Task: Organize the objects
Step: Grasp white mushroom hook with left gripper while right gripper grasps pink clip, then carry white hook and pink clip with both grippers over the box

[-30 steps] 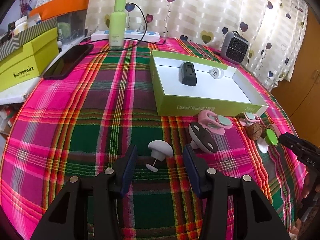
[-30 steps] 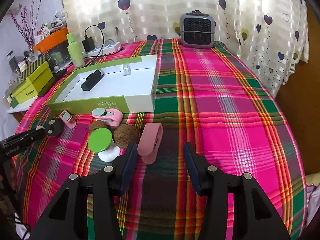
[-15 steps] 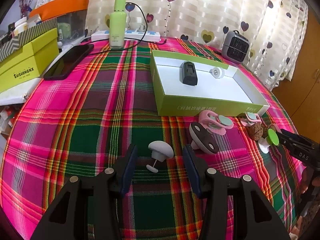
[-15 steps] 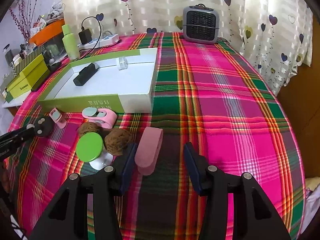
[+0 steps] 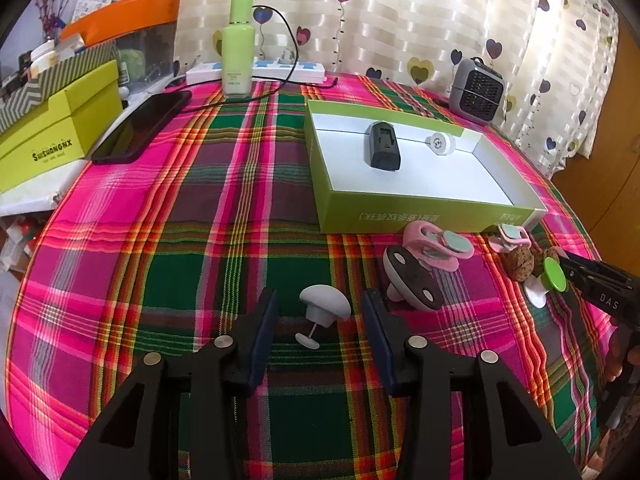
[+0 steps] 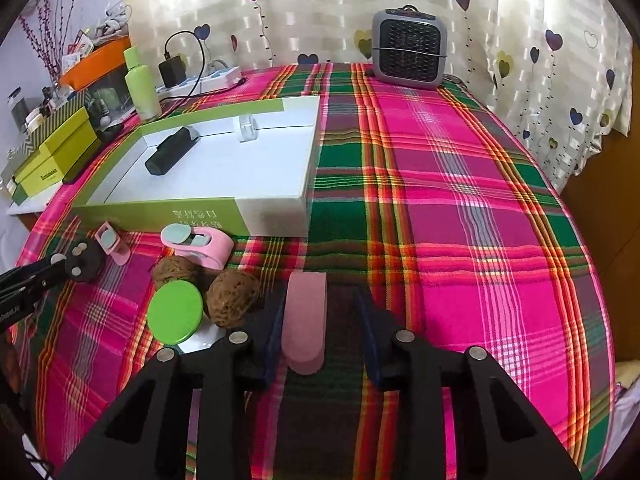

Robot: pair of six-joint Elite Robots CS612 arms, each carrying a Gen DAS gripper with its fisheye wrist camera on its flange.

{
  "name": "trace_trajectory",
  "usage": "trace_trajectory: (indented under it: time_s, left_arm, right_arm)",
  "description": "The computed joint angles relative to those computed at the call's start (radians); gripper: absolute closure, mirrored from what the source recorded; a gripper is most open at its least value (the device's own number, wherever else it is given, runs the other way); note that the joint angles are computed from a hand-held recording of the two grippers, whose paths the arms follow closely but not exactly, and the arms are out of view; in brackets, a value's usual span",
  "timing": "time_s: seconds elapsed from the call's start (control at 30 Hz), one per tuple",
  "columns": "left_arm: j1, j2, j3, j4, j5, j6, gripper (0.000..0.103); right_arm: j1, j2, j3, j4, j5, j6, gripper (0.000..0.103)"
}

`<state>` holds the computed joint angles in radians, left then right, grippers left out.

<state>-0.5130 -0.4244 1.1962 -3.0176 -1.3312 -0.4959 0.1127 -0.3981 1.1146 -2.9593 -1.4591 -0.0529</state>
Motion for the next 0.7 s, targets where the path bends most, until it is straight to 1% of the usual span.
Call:
trace_trajectory:
  time_s: [0.07, 0.13, 0.2, 0.37, 0.4, 0.7]
  left_arm:
    - [0.0, -0.001, 0.001, -0.001, 0.001, -0.003, 0.064]
    - [0.001, -0.001, 0.004, -0.003, 0.004, -0.014, 0.069]
    - [0.003, -0.002, 0.007, -0.012, -0.004, -0.021, 0.07]
    - [0.003, -0.003, 0.007, -0.003, 0.006, -0.015, 0.076]
    - [0.003, -0.003, 0.007, -0.003, 0.006, -0.014, 0.079]
    - [-0.001, -0.002, 0.002, 0.007, 0.015, -0.018, 0.081]
  right_arm:
    - [0.0, 0.0, -0.001, 0.001, 0.001, -0.004, 0.081]
    - [0.001, 0.0, -0.001, 0.001, -0.003, -0.007, 0.083]
    - [0.0, 0.0, -0.002, 0.002, 0.0, -0.007, 0.084]
    - [-0.001, 0.0, -0.001, 0.001, 0.009, 0.002, 0.085]
    - [-0.002, 0.0, -0.001, 0.001, 0.011, 0.002, 0.085]
    - [-0.003, -0.001, 0.0, 0.001, 0.023, 0.004, 0.085]
